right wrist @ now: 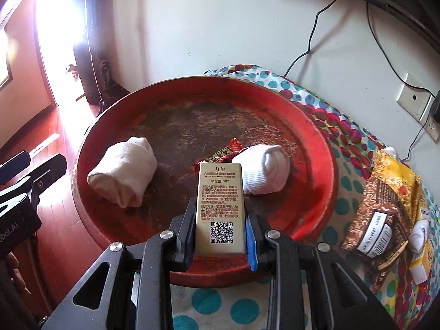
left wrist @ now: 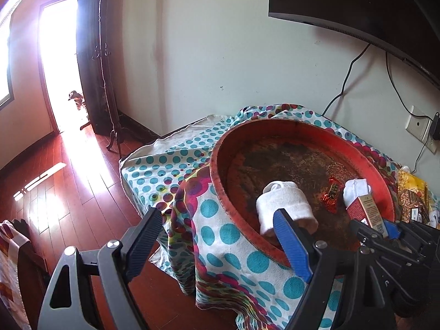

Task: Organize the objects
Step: 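Carry the beige box into the red tray and open the right gripper, then grasp the brown snack bag with the left gripper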

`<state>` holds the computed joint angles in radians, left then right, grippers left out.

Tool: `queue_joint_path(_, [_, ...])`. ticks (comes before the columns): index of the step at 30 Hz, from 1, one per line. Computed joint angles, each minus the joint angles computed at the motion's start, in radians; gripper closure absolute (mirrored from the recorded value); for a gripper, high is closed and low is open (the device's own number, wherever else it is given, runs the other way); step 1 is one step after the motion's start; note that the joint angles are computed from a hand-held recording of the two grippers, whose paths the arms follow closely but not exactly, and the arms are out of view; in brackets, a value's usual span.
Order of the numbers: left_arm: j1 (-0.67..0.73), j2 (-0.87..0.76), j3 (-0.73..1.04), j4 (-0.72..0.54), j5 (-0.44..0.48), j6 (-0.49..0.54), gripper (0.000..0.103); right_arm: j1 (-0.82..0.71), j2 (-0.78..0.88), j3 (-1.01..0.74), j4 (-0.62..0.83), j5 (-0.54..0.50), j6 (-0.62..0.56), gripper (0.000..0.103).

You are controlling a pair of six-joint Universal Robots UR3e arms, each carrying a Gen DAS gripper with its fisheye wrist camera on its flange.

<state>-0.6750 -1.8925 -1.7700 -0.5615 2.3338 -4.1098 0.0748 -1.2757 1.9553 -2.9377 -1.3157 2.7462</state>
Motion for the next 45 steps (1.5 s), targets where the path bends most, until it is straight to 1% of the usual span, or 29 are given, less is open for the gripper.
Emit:
queue_joint_path(4, [0.013, 0.006, -0.019, 0.011, -0.015, -0.001, 0.018, 0.032, 0.059, -0.052, 0.021, -0.034, 0.001, 0.075])
queue_joint_path(6, [0.015, 0.006, -0.022, 0.013, -0.012, -0.003, 0.018, 0.036, 0.080, -0.073, 0.025, -0.035, 0.023, 0.075])
queue_joint_path(7, [0.015, 0.008, -0.024, 0.017, -0.010, -0.001, 0.018, 0.036, 0.090, -0.091, 0.050, -0.028, 0.031, 0.074])
queue_joint_path(9, [0.014, 0.005, -0.022, 0.021, -0.005, 0.003, 0.018, 0.039, 0.105, -0.115, 0.068, -0.022, 0.044, 0.071])
queue_joint_path(11, [0.013, -0.001, -0.015, 0.018, -0.002, 0.005, 0.018, 0.042, 0.110, -0.125, 0.074, -0.028, 0.049, 0.064])
queue_joint_path(14, [0.007, -0.009, -0.006, 0.019, 0.007, 0.008, 0.018, 0.026, 0.081, -0.091, 0.034, -0.010, 0.056, 0.054])
queue_joint_path(15, [0.004, -0.011, -0.003, 0.019, 0.013, 0.008, 0.018, 0.016, 0.066, -0.079, 0.022, 0.001, 0.057, 0.053])
queue_joint_path(17, [-0.001, -0.012, 0.003, 0.017, 0.022, 0.001, 0.018, -0.016, 0.028, -0.042, -0.021, 0.037, 0.056, 0.046])
queue_joint_path(19, [-0.006, -0.012, 0.006, 0.019, 0.029, 0.001, 0.018, -0.055, -0.009, -0.006, -0.059, 0.070, 0.058, 0.045])
queue_joint_path(20, [-0.011, -0.016, 0.009, 0.025, 0.036, 0.005, 0.018, -0.084, -0.030, 0.012, -0.071, 0.090, 0.063, 0.043])
queue_joint_path(25, [-0.041, -0.044, 0.036, 0.069, 0.057, 0.037, 0.018, -0.246, -0.105, 0.081, -0.064, 0.155, 0.055, 0.039])
queue_joint_path(29, [-0.071, -0.097, 0.080, 0.140, 0.043, 0.110, 0.018, -0.428, -0.136, 0.135, -0.071, 0.186, 0.020, 0.038])
queue_joint_path(33, [-0.113, -0.167, 0.155, 0.186, 0.037, 0.190, 0.018, -0.610, -0.110, 0.119, -0.055, 0.207, 0.004, 0.037])
queue_joint_path(37, [-0.154, -0.250, 0.246, 0.246, -0.019, 0.286, 0.018, -0.777, -0.077, 0.097, -0.038, 0.241, -0.018, 0.030])
queue_joint_path(38, [-0.166, -0.280, 0.281, 0.257, -0.035, 0.318, 0.018, -0.809, -0.061, 0.082, -0.031, 0.246, -0.025, 0.028])
queue_joint_path(40, [-0.187, -0.340, 0.358, 0.268, -0.085, 0.381, 0.018, -0.846, -0.032, 0.057, -0.030, 0.235, -0.038, 0.028])
queue_joint_path(42, [-0.208, -0.411, 0.468, 0.251, -0.136, 0.436, 0.018, -0.885, -0.006, 0.040, -0.021, 0.231, -0.062, 0.028])
queue_joint_path(44, [-0.228, -0.493, 0.622, 0.194, -0.181, 0.472, 0.018, -0.908, 0.020, 0.027, -0.024, 0.216, -0.070, 0.028])
queue_joint_path(45, [-0.235, -0.537, 0.709, 0.161, -0.204, 0.494, 0.018, -0.923, 0.031, 0.016, -0.010, 0.227, -0.069, 0.028])
